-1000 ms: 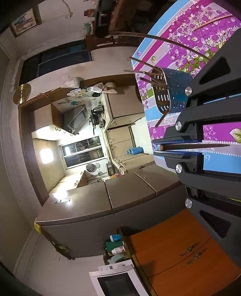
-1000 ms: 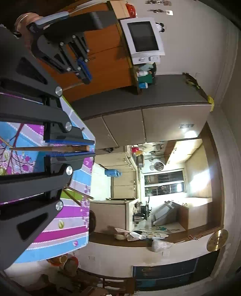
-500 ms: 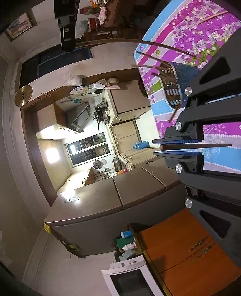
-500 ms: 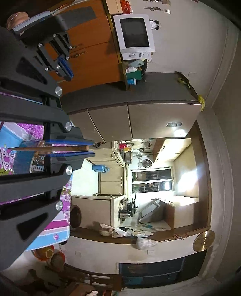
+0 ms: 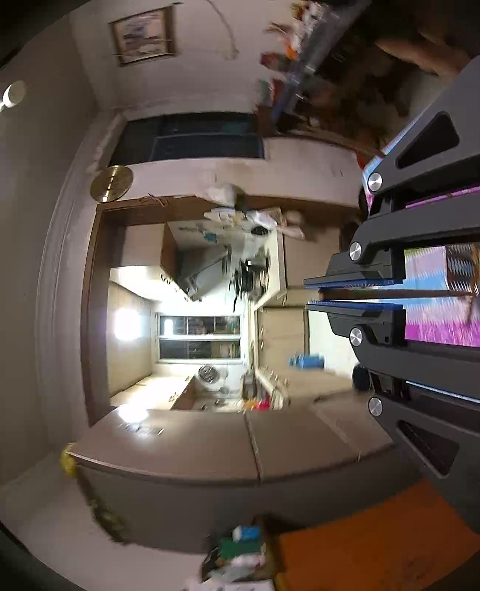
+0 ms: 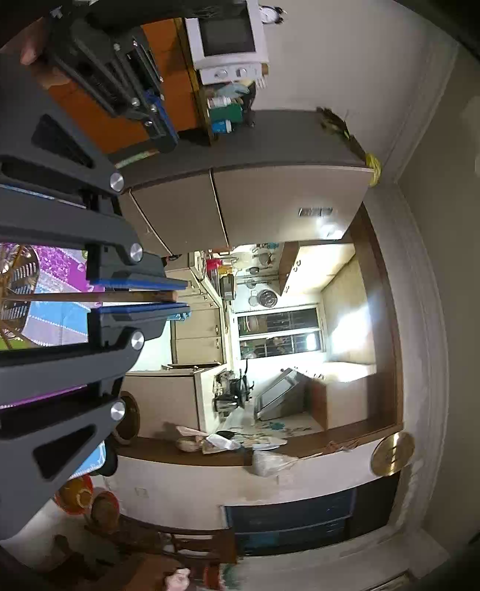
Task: Organize utensils
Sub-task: 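Lower both held chopsticks into the blue mesh holder and open both tools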
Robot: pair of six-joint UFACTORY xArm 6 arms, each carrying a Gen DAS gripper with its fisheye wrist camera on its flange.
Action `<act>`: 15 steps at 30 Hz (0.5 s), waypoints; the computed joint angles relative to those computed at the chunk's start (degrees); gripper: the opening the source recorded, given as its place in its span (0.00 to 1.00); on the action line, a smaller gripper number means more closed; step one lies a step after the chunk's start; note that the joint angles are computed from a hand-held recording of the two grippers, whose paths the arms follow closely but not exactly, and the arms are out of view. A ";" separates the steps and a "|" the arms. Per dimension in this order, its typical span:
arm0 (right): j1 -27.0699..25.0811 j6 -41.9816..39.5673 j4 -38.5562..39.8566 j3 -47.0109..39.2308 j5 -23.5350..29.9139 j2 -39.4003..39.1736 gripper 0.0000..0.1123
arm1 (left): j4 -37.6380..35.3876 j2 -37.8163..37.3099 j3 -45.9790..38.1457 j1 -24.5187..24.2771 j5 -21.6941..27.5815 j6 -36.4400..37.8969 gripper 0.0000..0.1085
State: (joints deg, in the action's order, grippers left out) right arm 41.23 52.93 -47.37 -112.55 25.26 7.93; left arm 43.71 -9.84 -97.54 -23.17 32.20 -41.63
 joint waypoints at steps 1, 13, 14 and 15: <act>-0.38 0.35 0.31 -0.27 -0.34 0.62 0.05 | -0.19 1.33 -0.40 0.66 -1.62 -0.73 0.07; -3.36 1.07 6.94 4.86 -5.11 6.23 0.05 | -5.86 7.01 8.93 4.47 -10.32 -0.18 0.07; -3.27 0.82 7.11 5.53 -5.15 6.24 0.05 | -5.36 6.86 9.89 4.50 -10.45 -0.39 0.07; -3.21 -0.08 7.97 6.31 -5.57 6.14 0.05 | -4.15 6.73 10.92 4.38 -10.15 -1.00 0.07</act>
State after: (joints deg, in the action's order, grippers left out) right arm 38.02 52.84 -39.40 -106.24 19.69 14.07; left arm 39.56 -3.10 -86.62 -18.79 22.05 -42.64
